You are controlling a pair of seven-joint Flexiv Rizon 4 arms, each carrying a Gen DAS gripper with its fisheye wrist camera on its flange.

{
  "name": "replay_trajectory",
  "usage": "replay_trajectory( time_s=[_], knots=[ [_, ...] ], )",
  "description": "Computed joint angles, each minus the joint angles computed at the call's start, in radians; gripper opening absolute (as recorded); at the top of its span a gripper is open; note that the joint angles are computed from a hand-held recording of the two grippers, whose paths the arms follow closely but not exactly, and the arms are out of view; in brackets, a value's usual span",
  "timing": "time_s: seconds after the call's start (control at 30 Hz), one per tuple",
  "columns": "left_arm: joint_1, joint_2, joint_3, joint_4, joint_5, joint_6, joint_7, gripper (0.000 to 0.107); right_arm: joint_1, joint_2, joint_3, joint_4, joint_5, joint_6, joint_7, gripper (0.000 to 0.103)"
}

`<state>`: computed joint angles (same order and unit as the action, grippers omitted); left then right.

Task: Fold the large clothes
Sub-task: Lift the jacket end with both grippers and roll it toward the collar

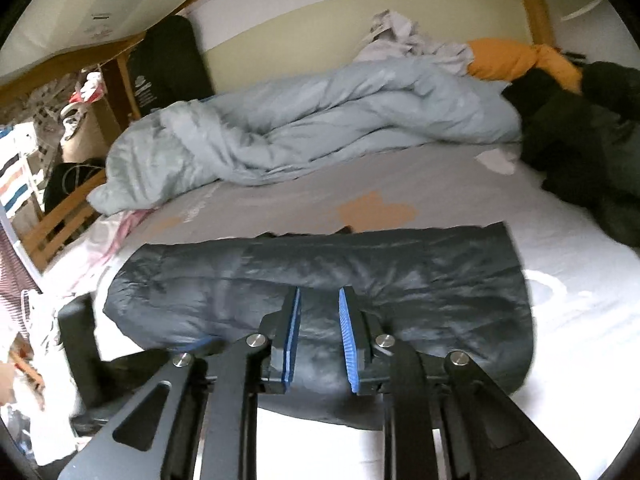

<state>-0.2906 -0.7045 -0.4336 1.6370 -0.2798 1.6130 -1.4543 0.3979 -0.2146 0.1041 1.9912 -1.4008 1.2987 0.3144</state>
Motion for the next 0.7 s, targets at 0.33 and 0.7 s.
replay_trajectory(
  time_s=[0.33, 0.7],
  knots=[
    [-0.005, -0.006, 0.008, -0.009, -0.031, -0.057, -0.009, 0.003, 0.021, -0.281, 0.226, -0.331, 0.732, -0.177, -0.663, 0.022],
    [0.142, -0.054, -0.187, 0.018, -0.098, -0.059, 0.051, 0.003, 0.133, -0.460, 0.139, -0.608, 0.959, -0.474, -0.837, 0.000]
  ],
)
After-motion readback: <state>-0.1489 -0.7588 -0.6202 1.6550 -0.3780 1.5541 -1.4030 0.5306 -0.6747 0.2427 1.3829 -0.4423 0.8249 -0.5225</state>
